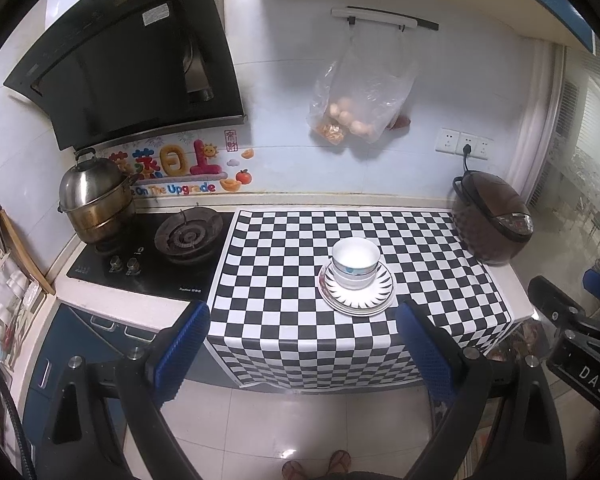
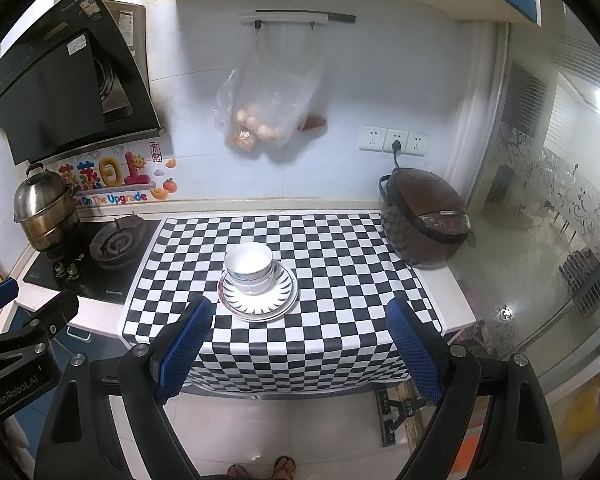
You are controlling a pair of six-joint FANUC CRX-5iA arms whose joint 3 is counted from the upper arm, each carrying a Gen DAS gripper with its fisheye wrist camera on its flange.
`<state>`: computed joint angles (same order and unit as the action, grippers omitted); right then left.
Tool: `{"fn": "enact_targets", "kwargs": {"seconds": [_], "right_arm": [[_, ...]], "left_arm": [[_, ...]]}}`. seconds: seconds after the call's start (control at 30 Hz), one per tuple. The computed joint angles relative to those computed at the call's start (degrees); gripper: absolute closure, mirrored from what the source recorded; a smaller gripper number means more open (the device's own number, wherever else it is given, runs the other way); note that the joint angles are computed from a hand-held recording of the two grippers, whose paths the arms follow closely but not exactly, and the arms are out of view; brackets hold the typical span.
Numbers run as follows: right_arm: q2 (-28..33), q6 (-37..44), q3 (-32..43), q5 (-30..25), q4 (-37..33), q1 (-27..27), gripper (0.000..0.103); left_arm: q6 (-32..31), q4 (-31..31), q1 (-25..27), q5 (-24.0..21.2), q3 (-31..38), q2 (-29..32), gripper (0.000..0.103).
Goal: Organize plates and bowls
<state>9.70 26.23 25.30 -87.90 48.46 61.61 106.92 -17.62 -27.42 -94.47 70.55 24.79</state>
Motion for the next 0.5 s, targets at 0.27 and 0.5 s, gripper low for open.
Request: {"fn": "enact_targets", "kwargs": {"seconds": [0.27,0.5], "right_arm": [[0.6,-1.1,0.6,-0.6,0.1,0.5,0.012],[0.6,-1.2,0.6,-0.7,0.3,0.6,0.012]], "left_arm": [[0.4,-0.5,-0.4,-0.2,0.2,0.1,0.008],[0.5,-0.4,-0.4,-0.2,0.1,0.0,0.008]]}}
